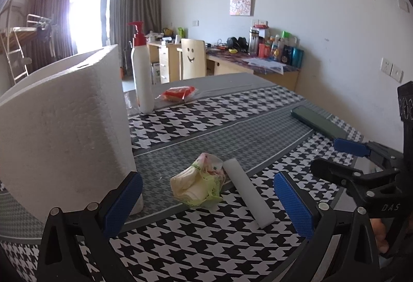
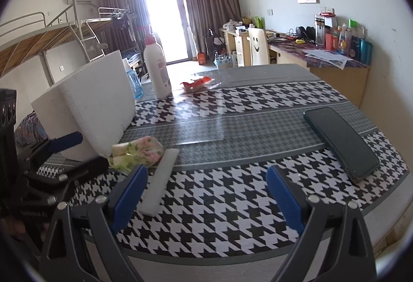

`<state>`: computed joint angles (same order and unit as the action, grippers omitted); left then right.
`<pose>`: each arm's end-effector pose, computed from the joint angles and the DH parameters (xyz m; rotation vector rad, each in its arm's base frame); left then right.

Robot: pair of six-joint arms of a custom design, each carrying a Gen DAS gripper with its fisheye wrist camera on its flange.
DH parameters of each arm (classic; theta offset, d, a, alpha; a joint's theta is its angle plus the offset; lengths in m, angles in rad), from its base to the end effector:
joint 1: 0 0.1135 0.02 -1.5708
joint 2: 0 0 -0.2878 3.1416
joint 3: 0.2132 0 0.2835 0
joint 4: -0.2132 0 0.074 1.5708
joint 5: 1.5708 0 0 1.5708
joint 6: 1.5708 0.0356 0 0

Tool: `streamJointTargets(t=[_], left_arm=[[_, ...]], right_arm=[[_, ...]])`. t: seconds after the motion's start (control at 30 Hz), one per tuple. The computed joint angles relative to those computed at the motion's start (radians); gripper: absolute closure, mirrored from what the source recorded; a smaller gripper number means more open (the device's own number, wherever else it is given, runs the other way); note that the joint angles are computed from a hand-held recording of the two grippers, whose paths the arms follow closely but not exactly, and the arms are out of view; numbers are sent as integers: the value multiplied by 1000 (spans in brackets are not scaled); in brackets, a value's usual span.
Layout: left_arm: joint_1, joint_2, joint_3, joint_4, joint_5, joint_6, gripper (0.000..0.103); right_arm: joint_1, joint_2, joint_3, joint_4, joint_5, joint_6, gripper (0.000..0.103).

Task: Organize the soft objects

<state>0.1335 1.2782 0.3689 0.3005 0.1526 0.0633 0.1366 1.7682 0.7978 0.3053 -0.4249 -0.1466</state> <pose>0.2426 0.0271 0.1448 0.0104 2.1720 -0.0538 0.3608 0.0644 0.1353 -0.5377 2.1400 0.4680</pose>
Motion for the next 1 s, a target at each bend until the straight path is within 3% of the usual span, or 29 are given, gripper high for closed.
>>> streamJointTargets(t=[1.0], left_arm=[[-35,202,110,6,-67,-20,2]], right_arm=[[3,60,20,-54,-57,-70,8]])
